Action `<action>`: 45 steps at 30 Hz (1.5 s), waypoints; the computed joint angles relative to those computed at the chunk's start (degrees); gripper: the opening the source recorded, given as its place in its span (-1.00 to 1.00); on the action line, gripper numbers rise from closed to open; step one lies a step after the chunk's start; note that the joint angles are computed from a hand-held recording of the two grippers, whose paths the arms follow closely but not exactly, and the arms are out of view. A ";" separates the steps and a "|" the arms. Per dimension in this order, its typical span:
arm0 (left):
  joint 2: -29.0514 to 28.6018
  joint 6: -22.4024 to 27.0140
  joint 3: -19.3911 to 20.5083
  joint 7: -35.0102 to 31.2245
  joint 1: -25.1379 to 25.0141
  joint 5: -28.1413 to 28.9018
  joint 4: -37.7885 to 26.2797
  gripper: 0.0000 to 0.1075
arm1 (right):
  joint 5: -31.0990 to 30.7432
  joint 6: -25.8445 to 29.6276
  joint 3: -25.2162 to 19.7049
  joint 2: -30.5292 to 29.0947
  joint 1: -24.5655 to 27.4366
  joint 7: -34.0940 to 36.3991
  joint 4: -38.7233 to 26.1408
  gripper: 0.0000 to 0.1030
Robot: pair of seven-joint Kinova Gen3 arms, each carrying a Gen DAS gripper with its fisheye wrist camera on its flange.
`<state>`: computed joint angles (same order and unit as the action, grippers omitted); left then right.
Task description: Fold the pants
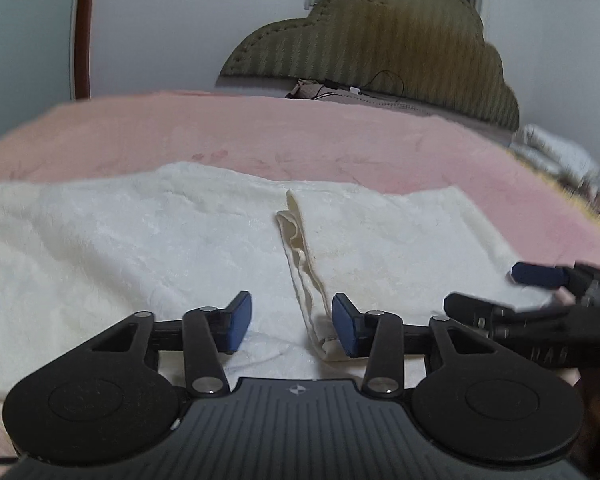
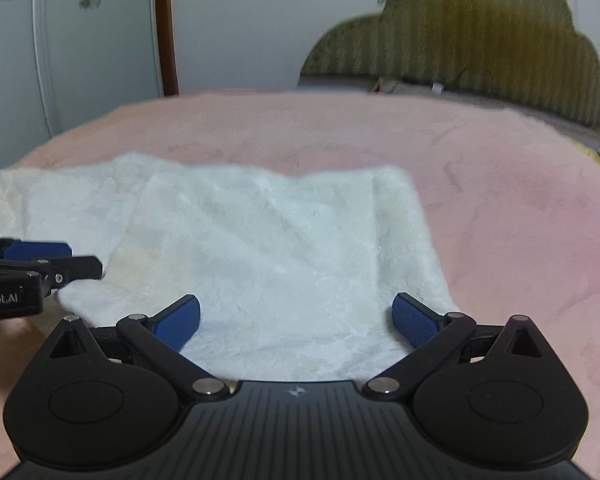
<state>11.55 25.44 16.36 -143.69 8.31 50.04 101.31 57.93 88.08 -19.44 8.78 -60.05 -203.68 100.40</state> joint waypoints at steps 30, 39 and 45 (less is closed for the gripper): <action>3.03 9.82 -1.41 6.37 0.66 -1.42 -5.33 -0.94 | 7.05 -11.18 3.51 4.66 -3.51 24.80 -3.46 -0.50; 2.61 8.11 -0.65 4.05 -0.26 0.92 -3.46 -0.90 | 5.31 -9.05 1.04 -4.98 -0.01 13.01 1.36 -0.46; 1.75 5.52 -3.08 3.56 3.16 -0.44 -2.71 -0.88 | -0.49 -12.22 0.31 -2.25 5.93 10.76 0.74 -0.47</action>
